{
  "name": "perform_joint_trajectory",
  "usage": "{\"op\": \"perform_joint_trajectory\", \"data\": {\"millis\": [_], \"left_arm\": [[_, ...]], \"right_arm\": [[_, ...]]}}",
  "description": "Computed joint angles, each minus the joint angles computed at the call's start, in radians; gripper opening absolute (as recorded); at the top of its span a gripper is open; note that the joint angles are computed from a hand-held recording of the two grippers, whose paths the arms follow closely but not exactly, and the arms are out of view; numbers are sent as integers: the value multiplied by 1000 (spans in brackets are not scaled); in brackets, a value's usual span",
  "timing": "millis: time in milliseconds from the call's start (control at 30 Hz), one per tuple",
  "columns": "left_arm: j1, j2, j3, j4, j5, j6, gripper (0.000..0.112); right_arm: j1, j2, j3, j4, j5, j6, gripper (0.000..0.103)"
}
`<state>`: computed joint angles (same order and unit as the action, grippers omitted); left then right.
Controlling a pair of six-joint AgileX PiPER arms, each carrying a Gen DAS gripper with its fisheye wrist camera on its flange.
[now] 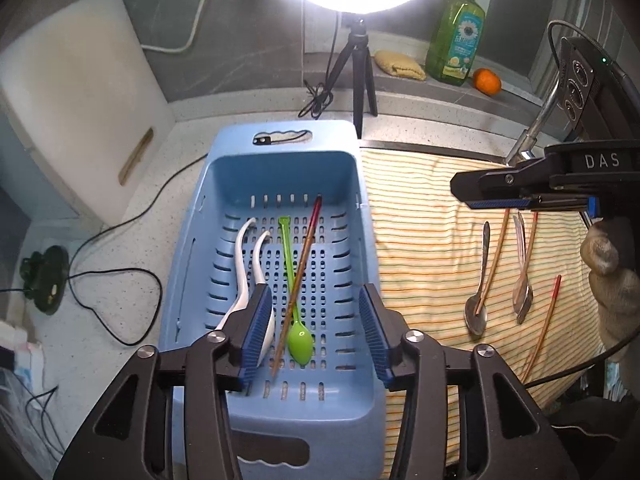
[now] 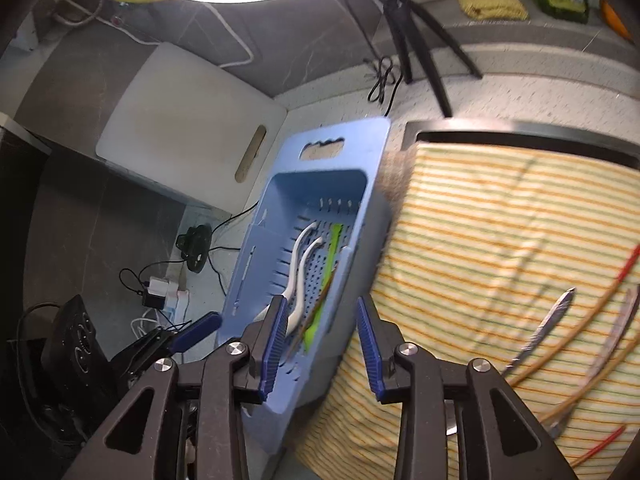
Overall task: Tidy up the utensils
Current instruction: 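Open both tools to drop the spoon and chopstick into the basket, then move both tools back over the chopsticks and cutlery on the cloth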
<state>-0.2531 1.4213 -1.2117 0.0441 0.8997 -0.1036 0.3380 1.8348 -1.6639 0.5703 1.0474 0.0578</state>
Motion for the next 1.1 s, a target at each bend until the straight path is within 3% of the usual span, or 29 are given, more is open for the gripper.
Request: {"op": "perform_joint_trajectory", "data": {"millis": [167,267,500,600,1100], "left_arm": [[-95,-21,0,105,8,-136,51],[-139,-28,-8,137,16,-188,52],[-232,-20,-31,189,32,-276,52],[-273,-4,-45,210,36,-310,52],[-407,134,-165,215,76,-395,52]], "right_arm": [[-59,-89,84,14,-30,-50,40],[-95,-145,136,17,-54,-84,53],[-115,-254,210,-170,-113,-61,56],[-133,-290,233,-231,-118,-53,63],[-268,-435,305,-393,-107,-50,63]]}}
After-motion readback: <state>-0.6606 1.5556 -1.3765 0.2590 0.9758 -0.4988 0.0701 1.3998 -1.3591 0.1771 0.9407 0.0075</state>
